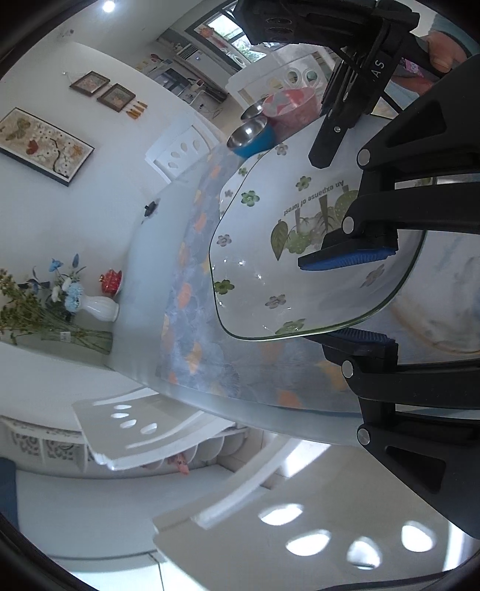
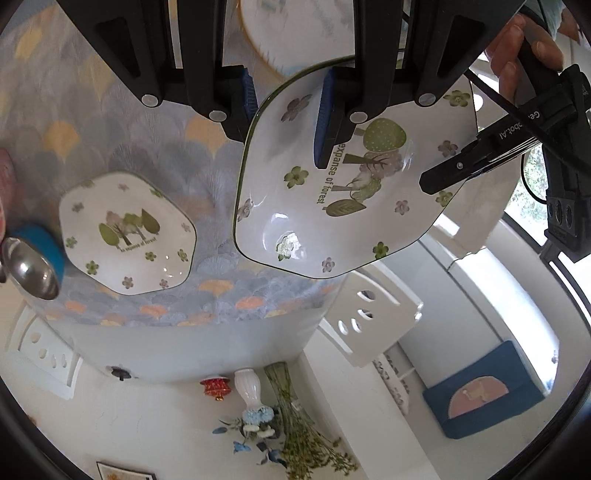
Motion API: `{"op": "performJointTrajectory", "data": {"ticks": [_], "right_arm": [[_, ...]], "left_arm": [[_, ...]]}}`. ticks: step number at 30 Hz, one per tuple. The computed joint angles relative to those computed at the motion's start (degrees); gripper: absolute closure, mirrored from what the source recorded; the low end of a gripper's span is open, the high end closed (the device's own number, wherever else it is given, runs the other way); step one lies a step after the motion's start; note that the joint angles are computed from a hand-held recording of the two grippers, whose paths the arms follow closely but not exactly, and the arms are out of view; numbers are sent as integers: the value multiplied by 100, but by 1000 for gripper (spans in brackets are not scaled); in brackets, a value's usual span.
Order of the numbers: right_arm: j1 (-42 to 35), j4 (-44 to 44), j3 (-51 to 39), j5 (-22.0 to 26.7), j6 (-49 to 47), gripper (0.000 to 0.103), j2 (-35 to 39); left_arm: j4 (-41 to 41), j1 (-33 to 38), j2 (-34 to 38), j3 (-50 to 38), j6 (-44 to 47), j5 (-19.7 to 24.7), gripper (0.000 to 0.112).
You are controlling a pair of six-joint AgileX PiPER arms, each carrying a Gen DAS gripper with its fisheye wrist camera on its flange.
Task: Organize plates and bowls
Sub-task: 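Lower the hexagonal plate onto the Sunflower plate and open the right gripper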
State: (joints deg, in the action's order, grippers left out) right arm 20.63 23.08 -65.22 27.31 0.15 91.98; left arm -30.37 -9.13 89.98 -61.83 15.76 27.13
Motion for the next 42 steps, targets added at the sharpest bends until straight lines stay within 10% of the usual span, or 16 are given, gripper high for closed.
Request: {"op": "performJointTrajectory", "data": {"ticks": [20, 38, 42], "right_arm": [[960, -240, 2633, 46, 685, 76, -2001], [1245, -789, 2630, -355, 1364, 76, -1125], [1202, -767, 2492, -326, 1469, 76, -897]], "left_arm": [[2624, -1513, -2293, 3051, -4175, -686, 87], [1007, -1245, -1529, 3529, -2545, -1612, 87], [1817, -1229, -1389, 3365, -3326, -1468, 87]]}}
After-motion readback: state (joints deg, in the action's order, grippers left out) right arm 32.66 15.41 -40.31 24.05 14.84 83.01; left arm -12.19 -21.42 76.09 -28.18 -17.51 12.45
